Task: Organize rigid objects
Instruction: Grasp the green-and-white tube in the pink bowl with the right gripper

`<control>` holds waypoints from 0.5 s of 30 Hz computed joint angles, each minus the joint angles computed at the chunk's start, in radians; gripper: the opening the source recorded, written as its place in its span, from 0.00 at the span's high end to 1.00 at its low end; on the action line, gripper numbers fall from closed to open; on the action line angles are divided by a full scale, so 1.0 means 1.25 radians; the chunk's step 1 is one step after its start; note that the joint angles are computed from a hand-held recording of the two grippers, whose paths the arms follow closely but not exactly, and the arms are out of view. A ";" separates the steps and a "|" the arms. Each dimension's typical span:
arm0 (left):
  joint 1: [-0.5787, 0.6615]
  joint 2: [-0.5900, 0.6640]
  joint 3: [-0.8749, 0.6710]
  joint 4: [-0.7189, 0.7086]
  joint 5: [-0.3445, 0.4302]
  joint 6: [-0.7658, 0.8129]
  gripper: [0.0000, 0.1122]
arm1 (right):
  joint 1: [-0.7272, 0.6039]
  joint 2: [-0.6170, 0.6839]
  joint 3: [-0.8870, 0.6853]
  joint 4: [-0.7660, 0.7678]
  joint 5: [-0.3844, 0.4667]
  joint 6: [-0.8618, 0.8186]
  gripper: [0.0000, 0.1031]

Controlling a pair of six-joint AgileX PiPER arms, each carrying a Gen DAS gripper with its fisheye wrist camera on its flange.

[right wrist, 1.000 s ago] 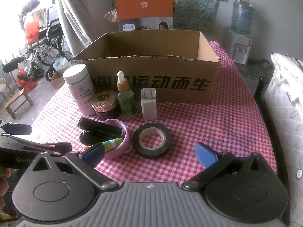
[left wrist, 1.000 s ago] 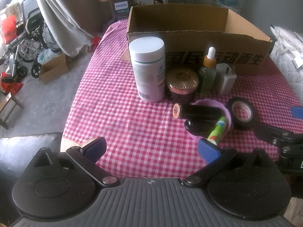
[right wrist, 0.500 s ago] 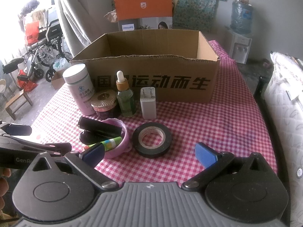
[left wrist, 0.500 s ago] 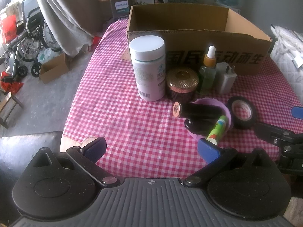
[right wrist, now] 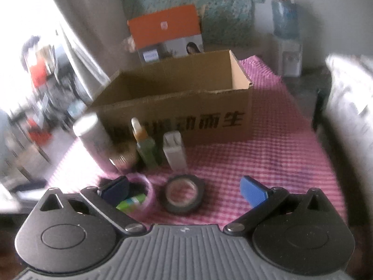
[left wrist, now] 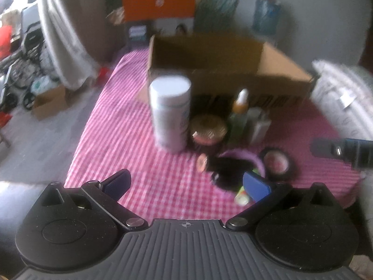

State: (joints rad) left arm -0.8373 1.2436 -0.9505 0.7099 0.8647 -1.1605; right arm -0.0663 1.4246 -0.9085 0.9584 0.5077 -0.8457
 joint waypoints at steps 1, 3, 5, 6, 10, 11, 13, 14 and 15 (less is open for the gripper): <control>0.008 -0.010 0.011 -0.001 -0.035 0.015 0.09 | -0.032 0.019 -0.018 0.053 0.052 -0.030 0.01; 0.034 -0.015 0.019 -0.030 -0.096 0.069 0.13 | -0.082 0.066 -0.062 0.114 0.158 -0.046 0.11; 0.048 -0.009 0.018 -0.056 -0.140 0.119 0.19 | -0.098 0.114 -0.104 0.122 0.232 -0.024 0.22; 0.050 0.000 0.015 -0.061 -0.151 0.134 0.21 | -0.100 0.143 -0.128 0.122 0.271 -0.006 0.26; 0.070 0.042 -0.006 -0.155 -0.186 0.263 0.40 | -0.090 0.246 -0.189 0.133 0.386 0.051 0.34; 0.074 0.047 -0.009 -0.182 -0.188 0.294 0.46 | -0.087 0.268 -0.201 0.136 0.405 0.064 0.36; 0.077 0.060 -0.017 -0.225 -0.182 0.340 0.52 | -0.080 0.289 -0.205 0.144 0.423 0.080 0.41; 0.080 0.057 -0.015 -0.244 -0.182 0.359 0.56 | -0.077 0.301 -0.209 0.145 0.431 0.087 0.45; 0.083 0.058 -0.016 -0.261 -0.182 0.374 0.58 | -0.077 0.316 -0.215 0.149 0.444 0.092 0.49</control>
